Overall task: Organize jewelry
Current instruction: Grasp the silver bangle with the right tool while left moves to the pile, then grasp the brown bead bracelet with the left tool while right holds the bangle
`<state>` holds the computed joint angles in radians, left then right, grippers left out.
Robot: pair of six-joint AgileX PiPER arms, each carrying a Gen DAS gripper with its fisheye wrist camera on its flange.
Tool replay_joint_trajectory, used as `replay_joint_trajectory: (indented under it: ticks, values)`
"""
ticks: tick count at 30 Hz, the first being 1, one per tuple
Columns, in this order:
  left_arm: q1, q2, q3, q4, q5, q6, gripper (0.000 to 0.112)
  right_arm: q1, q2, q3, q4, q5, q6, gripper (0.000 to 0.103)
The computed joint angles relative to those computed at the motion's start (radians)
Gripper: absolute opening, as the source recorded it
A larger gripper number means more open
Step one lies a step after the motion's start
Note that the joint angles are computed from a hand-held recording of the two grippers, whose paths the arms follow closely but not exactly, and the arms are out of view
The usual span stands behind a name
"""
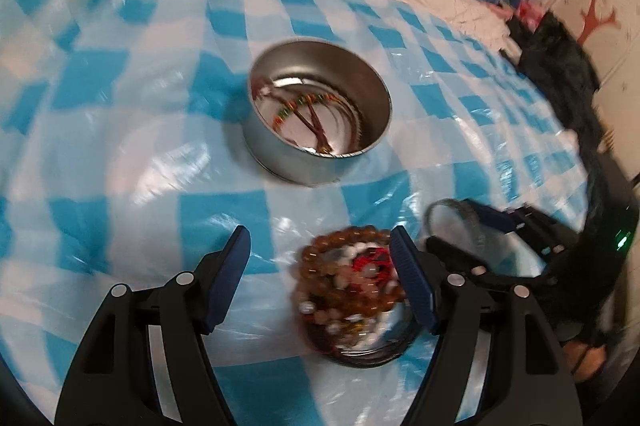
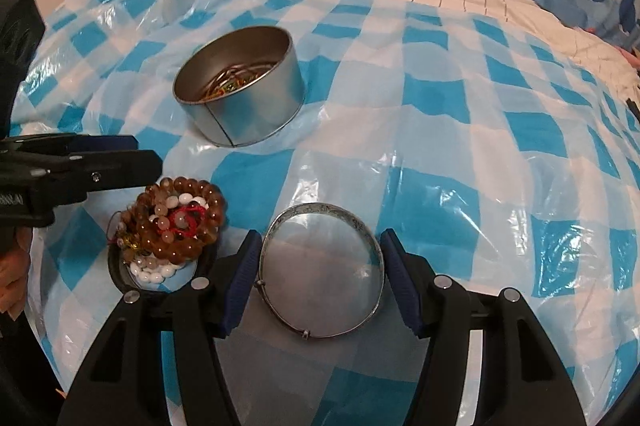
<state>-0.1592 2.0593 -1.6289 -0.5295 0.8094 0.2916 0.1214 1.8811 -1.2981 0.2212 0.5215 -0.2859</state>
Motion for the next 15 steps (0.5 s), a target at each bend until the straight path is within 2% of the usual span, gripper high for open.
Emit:
replay_joint_trajectory:
  ticks: [3,7,9,14,15]
  values:
    - [0.020,0.041,-0.028,-0.072,0.048,0.019,0.068,0.004,0.018,-0.020,-0.011,0.011,-0.001,0.060]
    - [0.023,0.075,-0.043,-0.090,0.065,0.016,0.065,0.013,0.043,-0.049,-0.037,0.024,0.009,0.061]
    - [0.018,0.087,-0.054,-0.091,0.072,0.020,0.056,0.018,0.053,-0.061,-0.048,0.029,0.011,0.062]
    - [-0.011,0.101,-0.082,-0.035,0.082,0.003,0.023,0.024,0.066,-0.077,-0.063,0.038,0.001,0.065]
    - [-0.007,0.099,-0.082,-0.035,0.088,0.011,0.022,0.025,0.066,-0.076,-0.067,0.038,-0.001,0.066]
